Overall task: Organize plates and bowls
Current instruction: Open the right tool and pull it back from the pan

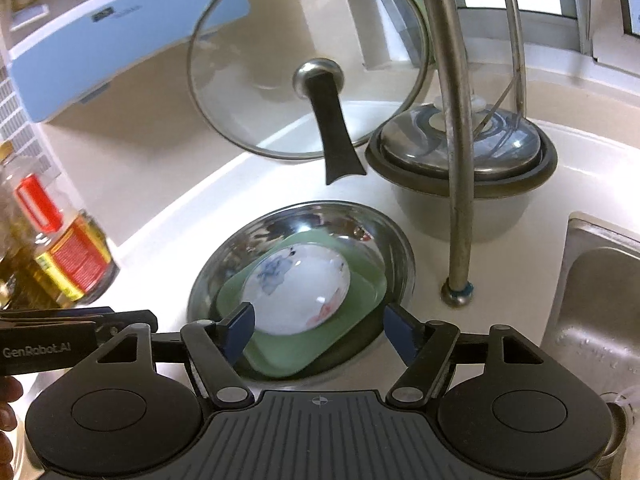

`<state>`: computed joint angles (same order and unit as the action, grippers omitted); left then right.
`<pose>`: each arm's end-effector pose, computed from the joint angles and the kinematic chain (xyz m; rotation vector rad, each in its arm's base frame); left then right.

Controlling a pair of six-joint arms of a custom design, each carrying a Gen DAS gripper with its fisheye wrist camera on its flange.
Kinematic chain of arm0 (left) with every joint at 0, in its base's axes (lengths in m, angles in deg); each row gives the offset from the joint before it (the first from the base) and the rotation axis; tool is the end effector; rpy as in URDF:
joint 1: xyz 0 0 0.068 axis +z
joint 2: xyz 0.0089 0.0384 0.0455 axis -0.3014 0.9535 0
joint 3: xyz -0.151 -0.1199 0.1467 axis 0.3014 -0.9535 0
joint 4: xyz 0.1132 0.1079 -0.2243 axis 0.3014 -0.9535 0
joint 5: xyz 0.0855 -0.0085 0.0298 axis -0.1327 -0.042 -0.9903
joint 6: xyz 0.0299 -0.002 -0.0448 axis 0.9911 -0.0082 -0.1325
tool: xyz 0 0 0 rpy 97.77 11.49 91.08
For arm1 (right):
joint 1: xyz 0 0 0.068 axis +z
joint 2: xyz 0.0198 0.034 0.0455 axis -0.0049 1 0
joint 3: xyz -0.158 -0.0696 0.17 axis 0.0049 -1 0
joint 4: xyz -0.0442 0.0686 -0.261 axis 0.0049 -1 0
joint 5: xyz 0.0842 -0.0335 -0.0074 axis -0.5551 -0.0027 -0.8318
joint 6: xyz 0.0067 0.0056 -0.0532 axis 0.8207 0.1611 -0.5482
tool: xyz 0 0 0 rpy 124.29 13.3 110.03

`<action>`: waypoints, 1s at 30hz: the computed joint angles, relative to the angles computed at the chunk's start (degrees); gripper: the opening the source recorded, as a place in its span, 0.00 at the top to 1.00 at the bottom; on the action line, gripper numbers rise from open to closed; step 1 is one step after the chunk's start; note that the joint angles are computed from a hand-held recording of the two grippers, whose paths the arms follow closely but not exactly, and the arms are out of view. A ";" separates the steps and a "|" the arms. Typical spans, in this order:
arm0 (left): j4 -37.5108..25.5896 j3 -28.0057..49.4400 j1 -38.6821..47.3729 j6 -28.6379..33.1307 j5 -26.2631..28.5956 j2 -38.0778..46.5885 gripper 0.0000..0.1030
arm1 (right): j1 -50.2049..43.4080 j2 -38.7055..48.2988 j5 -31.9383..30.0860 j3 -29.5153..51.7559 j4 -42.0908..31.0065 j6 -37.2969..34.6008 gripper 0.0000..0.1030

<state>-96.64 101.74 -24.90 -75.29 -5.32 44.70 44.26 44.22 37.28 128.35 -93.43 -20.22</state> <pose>0.3295 -0.0503 0.2600 0.3707 2.3648 -0.2769 0.2664 0.2385 0.2036 0.3063 2.2123 0.3095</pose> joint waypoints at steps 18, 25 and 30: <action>-11.84 -23.97 -6.16 -14.03 -11.92 -38.79 0.46 | 15.75 -14.70 3.91 -10.90 -5.87 -1.14 0.29; -23.72 -27.92 -9.88 -20.63 -18.81 -53.63 0.46 | 22.30 -17.97 4.82 -13.38 -6.54 -0.62 0.29; -32.09 -28.35 -12.10 -24.91 -23.14 -60.77 0.46 | 26.45 -18.44 4.91 -14.26 -4.78 -1.33 0.29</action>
